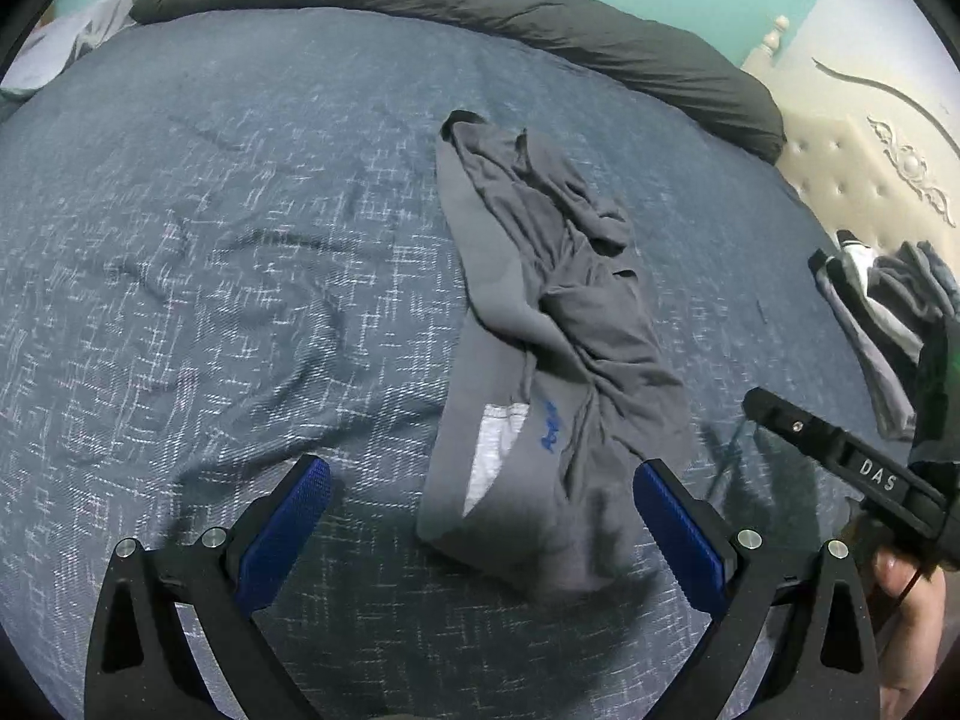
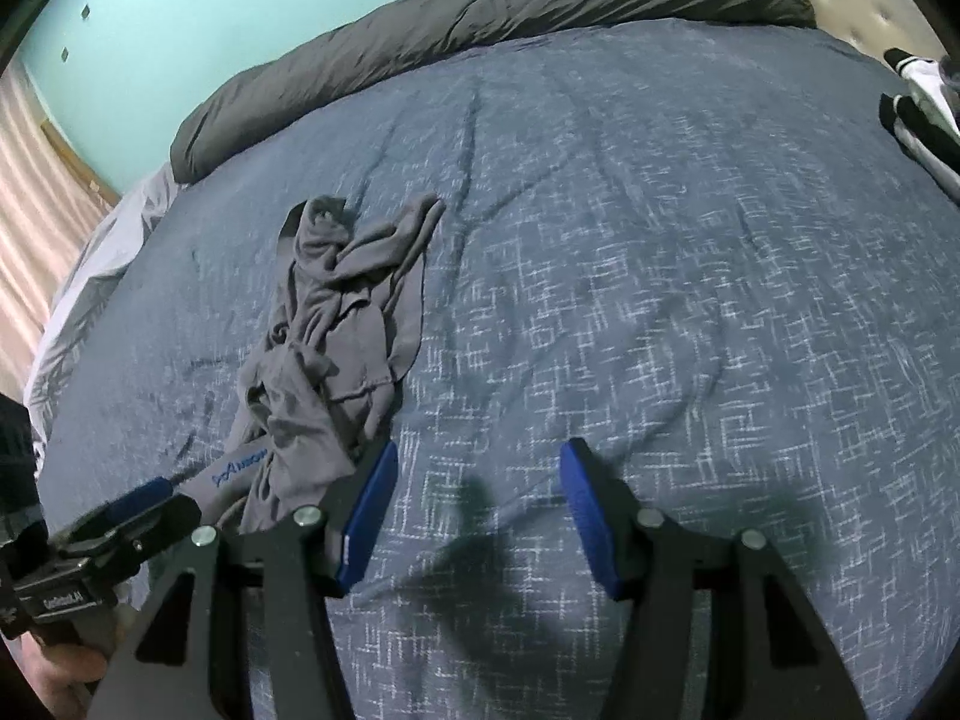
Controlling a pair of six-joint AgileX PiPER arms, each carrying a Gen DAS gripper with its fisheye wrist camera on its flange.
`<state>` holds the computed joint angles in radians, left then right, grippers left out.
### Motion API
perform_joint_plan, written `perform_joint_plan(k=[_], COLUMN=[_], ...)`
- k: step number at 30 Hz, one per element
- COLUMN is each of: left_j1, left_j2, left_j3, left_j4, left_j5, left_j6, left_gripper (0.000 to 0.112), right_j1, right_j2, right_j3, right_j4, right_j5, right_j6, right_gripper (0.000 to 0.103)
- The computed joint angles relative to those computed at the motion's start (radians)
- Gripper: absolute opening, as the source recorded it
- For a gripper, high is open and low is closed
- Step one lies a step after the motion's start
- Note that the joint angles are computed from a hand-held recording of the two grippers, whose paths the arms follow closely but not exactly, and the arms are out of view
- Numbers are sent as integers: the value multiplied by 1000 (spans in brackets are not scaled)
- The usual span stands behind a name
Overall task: Fold clothes
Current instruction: 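Release the garment from the right tool and move the left tool to its waistband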
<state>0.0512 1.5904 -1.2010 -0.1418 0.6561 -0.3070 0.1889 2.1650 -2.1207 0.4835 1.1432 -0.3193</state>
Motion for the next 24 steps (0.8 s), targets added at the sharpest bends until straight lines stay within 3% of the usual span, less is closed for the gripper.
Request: perform_joint_plan(k=[15,24], left_j1=[52,39], left_j2=[7,-5], left_j3=[42,70], left_j4=[-138,-120], left_j5=[17,3], left_j6=[150,161], left_gripper=[103,103], right_j1=[5,15], right_j2=[16,19], right_j3=[-21,-24], right_j4=[36,47], right_j5=[11,11], right_j6=[9,11], right_gripper=[57,57])
